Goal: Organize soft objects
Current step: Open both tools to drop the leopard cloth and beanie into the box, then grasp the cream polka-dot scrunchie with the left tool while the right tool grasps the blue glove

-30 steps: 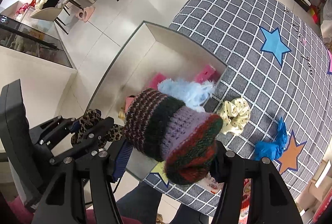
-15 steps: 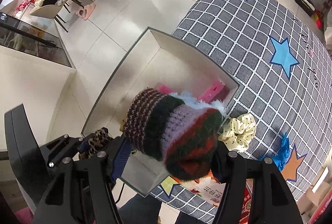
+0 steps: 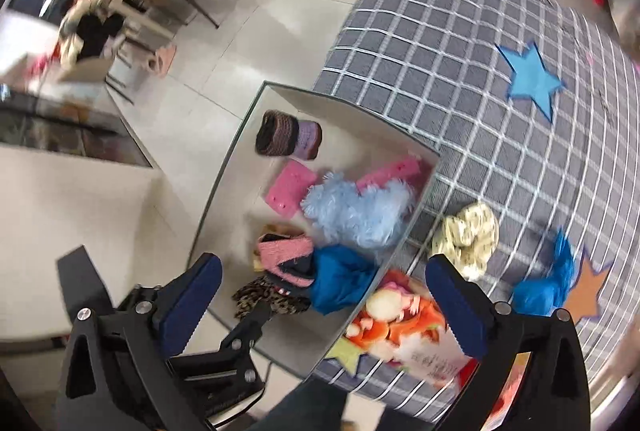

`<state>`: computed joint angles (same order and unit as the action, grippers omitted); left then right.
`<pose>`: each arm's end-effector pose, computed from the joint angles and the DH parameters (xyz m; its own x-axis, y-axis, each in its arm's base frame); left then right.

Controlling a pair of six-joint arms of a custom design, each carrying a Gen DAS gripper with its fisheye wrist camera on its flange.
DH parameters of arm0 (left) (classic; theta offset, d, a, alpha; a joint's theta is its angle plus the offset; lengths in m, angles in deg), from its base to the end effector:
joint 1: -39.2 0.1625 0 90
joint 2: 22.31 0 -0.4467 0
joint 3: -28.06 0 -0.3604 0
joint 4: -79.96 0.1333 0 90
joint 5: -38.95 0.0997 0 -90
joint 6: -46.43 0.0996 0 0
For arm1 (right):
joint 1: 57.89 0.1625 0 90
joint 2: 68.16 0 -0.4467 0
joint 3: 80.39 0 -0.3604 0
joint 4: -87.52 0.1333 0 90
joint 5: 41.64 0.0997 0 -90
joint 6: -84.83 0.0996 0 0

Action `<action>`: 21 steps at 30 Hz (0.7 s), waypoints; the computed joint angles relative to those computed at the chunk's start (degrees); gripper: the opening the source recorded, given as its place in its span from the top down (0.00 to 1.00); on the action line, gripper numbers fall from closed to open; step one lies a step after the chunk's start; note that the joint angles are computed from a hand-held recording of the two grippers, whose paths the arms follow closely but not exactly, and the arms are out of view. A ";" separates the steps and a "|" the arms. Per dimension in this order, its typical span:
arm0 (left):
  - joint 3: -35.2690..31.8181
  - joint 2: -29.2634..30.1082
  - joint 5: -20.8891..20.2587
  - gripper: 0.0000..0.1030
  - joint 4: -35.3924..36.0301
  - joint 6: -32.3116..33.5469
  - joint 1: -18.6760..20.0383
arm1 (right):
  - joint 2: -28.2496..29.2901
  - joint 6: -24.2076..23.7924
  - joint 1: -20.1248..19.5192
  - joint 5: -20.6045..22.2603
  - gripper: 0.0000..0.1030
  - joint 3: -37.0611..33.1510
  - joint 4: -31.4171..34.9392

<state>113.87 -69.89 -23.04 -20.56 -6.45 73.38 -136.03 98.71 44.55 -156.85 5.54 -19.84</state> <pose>-0.4215 -0.5039 0.1450 -0.7743 0.1182 -0.6217 0.1906 0.9804 -0.0509 0.2200 -0.5756 0.3732 -0.9083 0.0401 0.4164 0.0026 0.9959 -0.0903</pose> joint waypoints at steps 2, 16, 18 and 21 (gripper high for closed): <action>0.15 -0.35 -0.55 0.12 -1.53 1.72 -0.36 | -2.28 2.23 -0.51 2.12 0.00 0.21 1.16; -19.49 16.54 -6.96 0.12 5.84 20.32 -3.94 | -19.88 8.86 -7.16 -2.96 0.00 -0.36 15.19; -23.61 20.40 -7.15 0.12 9.51 20.86 -3.96 | -20.49 6.84 -9.56 -8.04 0.00 1.49 15.10; -28.42 24.90 -6.66 0.12 13.57 21.86 -3.96 | -20.82 1.11 -16.34 -9.23 0.00 5.93 11.84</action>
